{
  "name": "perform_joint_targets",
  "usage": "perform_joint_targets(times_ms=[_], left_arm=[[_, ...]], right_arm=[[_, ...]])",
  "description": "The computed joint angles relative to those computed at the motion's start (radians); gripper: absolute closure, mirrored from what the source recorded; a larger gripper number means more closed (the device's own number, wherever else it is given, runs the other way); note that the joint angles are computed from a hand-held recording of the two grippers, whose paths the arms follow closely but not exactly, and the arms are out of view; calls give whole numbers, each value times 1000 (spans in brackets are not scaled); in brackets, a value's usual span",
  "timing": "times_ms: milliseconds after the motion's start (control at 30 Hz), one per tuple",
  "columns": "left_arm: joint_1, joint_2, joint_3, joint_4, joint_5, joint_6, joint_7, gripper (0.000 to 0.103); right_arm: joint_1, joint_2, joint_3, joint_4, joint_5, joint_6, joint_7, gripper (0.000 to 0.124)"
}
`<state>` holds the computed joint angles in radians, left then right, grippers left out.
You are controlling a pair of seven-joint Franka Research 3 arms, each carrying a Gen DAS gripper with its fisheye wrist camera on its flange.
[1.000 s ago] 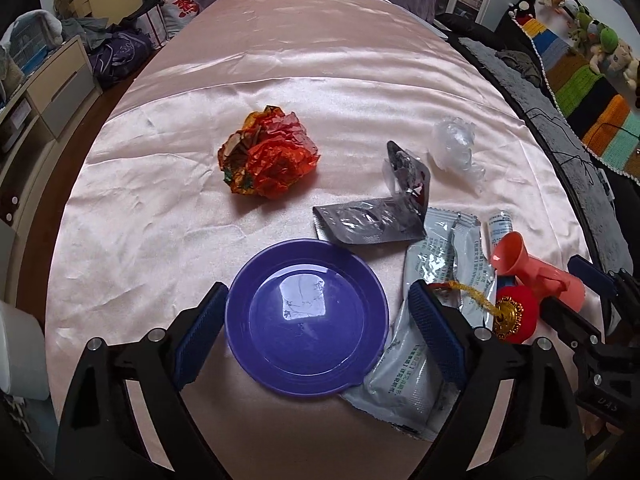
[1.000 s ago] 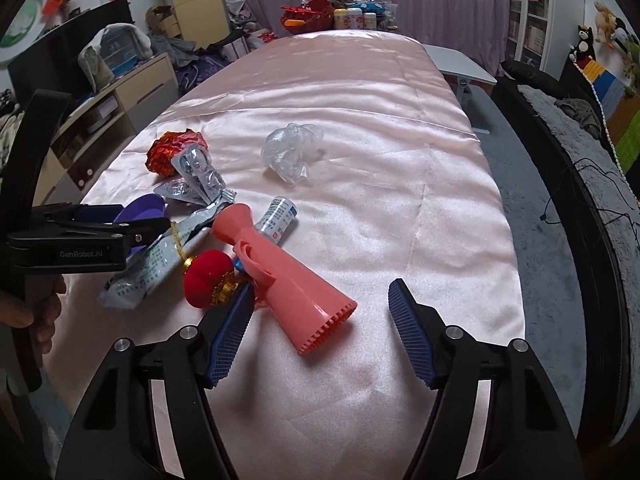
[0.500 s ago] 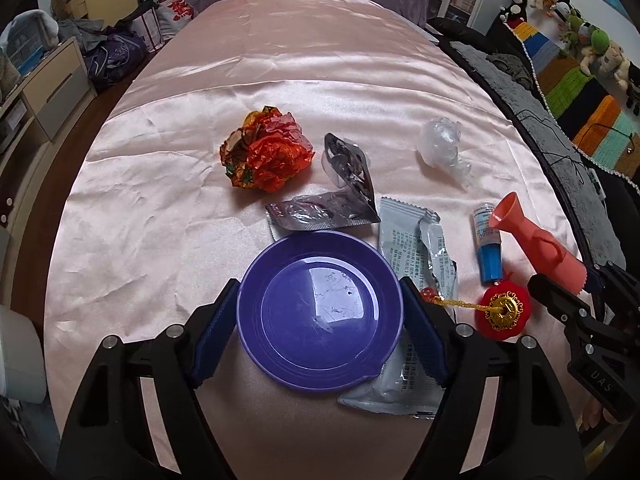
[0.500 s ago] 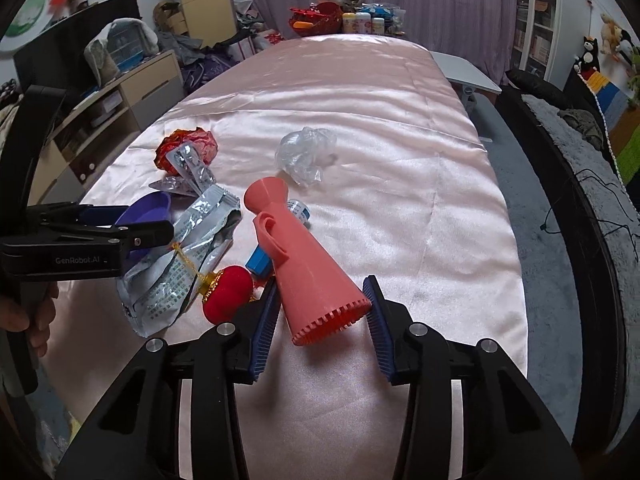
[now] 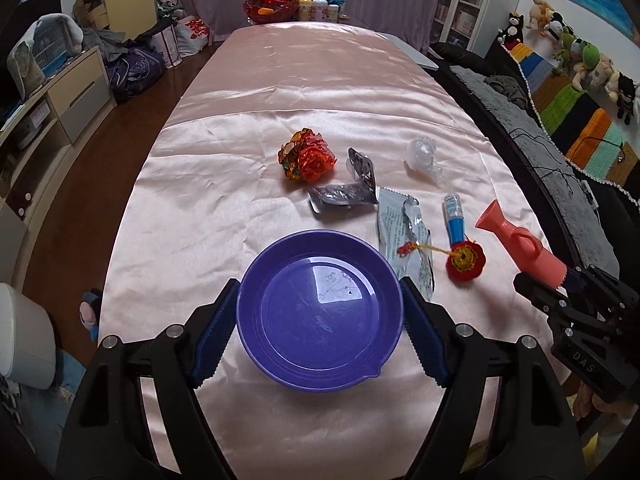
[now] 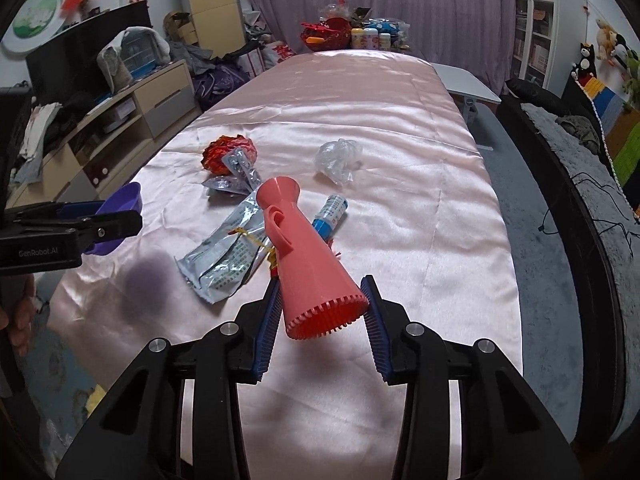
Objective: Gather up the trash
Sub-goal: 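Grasp the pink horn toy with the right tool while the left tool grasps the purple plate, then lower the horn and plate into the black bin while both tools open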
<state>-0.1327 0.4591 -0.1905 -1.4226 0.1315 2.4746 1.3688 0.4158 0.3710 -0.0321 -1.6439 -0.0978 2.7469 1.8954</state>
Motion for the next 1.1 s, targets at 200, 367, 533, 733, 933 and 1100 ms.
perform_joint_targets(times_ms=[200, 367, 533, 733, 933, 1100], left_arm=[[35, -171, -25, -251, -67, 72, 29, 29], [39, -293, -27, -424, -121, 119, 58, 29], [26, -407, -17, -584, -166, 149, 93, 29], [-3, -488, 4, -728, -225, 159, 134, 29], [-32, -544, 26, -842, -325, 169, 191, 29], [-43, -542, 31, -887, -331, 167, 200, 29]], right_arm=[[43, -93, -6, -119, -65, -16, 111, 84], [47, -168, 29, -220, -106, -19, 159, 84], [45, -244, 74, -308, -134, -20, 192, 84], [34, -318, 127, -405, -127, -37, 211, 84], [29, -355, 166, -486, -71, -45, 236, 84], [34, -327, 175, -495, -38, -80, 258, 85]])
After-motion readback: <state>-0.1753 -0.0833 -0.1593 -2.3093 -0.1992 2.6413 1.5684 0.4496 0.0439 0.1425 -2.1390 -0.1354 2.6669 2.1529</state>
